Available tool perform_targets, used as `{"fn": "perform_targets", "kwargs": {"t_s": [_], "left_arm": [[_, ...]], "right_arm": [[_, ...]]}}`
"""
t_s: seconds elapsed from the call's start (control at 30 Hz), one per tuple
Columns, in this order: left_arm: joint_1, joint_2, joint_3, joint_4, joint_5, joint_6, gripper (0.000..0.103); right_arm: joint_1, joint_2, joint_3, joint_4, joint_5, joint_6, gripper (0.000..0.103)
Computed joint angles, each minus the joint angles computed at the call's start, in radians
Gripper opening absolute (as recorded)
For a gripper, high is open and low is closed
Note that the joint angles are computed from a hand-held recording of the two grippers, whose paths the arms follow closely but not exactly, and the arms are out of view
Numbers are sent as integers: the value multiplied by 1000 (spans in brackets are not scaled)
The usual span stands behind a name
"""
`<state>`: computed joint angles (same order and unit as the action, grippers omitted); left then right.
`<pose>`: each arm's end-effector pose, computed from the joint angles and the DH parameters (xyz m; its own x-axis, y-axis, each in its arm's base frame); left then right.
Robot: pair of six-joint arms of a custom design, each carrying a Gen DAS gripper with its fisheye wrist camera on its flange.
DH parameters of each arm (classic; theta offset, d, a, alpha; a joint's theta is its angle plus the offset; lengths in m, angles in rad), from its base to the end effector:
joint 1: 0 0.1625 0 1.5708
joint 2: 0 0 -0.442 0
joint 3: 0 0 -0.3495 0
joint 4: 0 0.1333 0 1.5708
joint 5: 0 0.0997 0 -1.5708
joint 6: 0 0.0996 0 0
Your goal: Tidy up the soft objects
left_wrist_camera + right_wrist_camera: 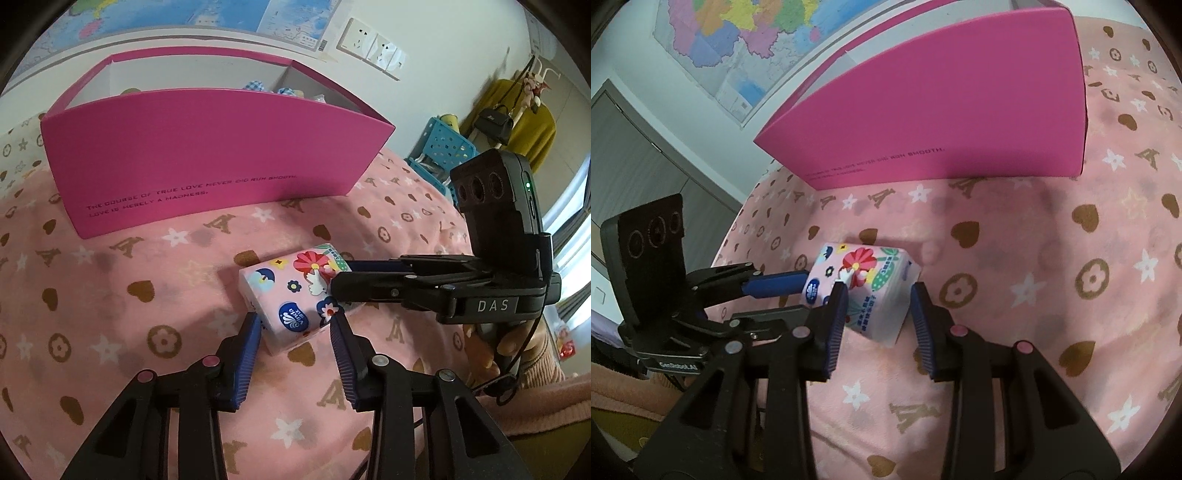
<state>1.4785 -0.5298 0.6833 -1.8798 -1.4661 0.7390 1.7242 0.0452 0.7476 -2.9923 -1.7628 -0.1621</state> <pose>0.0656 -0.8503 0.2500 -0.6717 0.7184 -0.1806 0.7353 0.6762 -0.0449 0.2390 -0.7978 -0.1269 -0.9544 -0.1676 0.2472 -0.2813 0.7825 -0.5555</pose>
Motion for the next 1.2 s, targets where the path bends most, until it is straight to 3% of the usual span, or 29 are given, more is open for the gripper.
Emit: {"fn": "perform_targets", "kwargs": {"t_s": [0.47, 1.2], "left_arm": [[-5, -9, 26, -23, -10, -8, 38], [-6, -22, 44, -66, -13, -19, 38]], "right_arm": [[14, 16, -31, 4, -38, -24, 37], [21, 15, -34, -1, -38, -47, 37]]}}
